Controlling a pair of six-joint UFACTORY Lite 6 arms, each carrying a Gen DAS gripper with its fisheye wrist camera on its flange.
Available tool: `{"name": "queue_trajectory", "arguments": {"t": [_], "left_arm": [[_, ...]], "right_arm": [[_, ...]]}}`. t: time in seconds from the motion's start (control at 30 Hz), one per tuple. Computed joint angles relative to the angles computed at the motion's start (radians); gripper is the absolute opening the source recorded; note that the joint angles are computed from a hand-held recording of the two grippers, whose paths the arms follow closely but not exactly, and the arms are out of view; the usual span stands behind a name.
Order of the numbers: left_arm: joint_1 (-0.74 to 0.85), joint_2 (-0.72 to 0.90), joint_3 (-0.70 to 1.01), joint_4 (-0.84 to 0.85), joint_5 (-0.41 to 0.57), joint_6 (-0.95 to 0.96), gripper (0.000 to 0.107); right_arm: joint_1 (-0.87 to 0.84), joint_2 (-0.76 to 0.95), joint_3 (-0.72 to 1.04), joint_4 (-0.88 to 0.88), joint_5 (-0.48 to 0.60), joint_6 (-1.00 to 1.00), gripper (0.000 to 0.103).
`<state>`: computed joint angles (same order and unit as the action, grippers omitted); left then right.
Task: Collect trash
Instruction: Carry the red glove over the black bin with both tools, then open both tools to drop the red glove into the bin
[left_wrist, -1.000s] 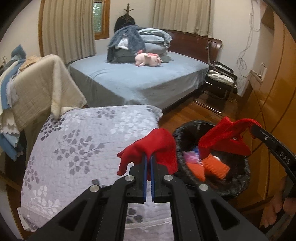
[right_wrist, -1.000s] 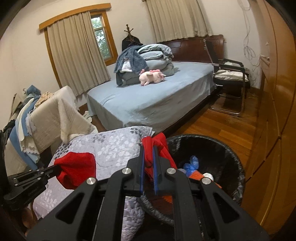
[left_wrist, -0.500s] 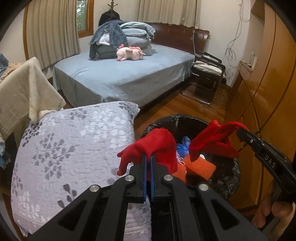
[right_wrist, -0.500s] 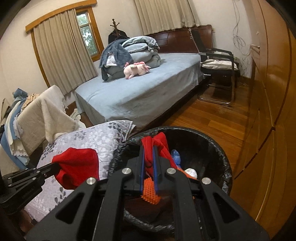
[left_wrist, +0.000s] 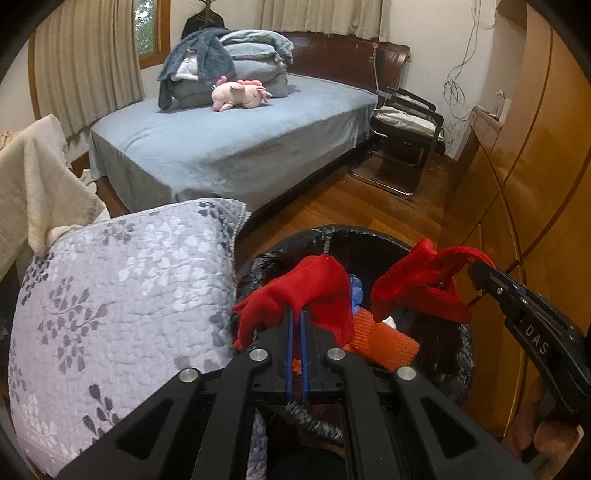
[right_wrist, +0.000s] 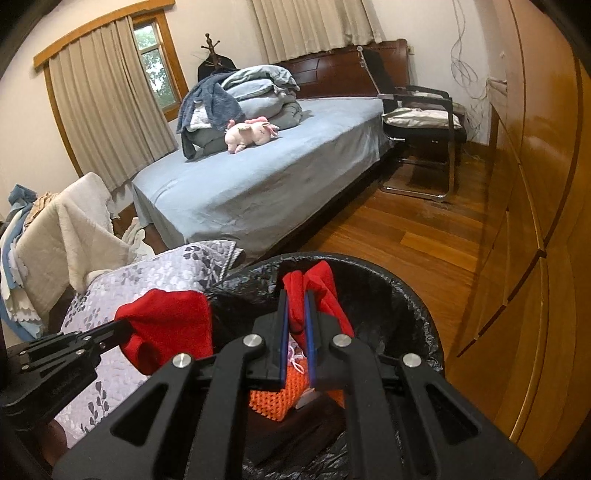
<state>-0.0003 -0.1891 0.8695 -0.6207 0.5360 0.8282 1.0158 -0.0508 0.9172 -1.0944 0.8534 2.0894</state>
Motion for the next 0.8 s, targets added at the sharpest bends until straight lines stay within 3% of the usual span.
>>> {"name": "queue_trajectory", "arguments": {"t": [0.37,0.57,0.63,0.7,0.73,0.8], "left_arm": [[-0.15,0.179,0.076,0.018,-0.106,-0.08,0.004],[-0.178,0.266,0.099,-0.054,-0.136,-0.011,0.004],[-0.179,0.304,0.103,-0.109,-0.135,0.054,0.014],[-0.188,0.317,0.085,-0.092,-0.184,0.041,0.047],[-0.18,0.324,0.074,-0.107,-0.197,0.062,0.05],[-0.16,0.337,0.069,-0.123,-0.192,0.089,0.05]], "right_arm": [[-0.109,0.027,-0.056,-0.057,-0.125,0.066,0.007],[-0.158,0.07,-0.07,-0.056,-0.2,0.076,0.011],[-0.171,0.1,-0.06,-0.037,-0.219,0.069,0.018],[-0.165,0.108,-0.07,-0.03,-0.22,0.082,0.027],[-0.157,0.106,-0.076,-0.029,-0.213,0.095,0.035],[-0.131,0.094,-0.092,-0.021,-0.189,0.115,0.037]]}}
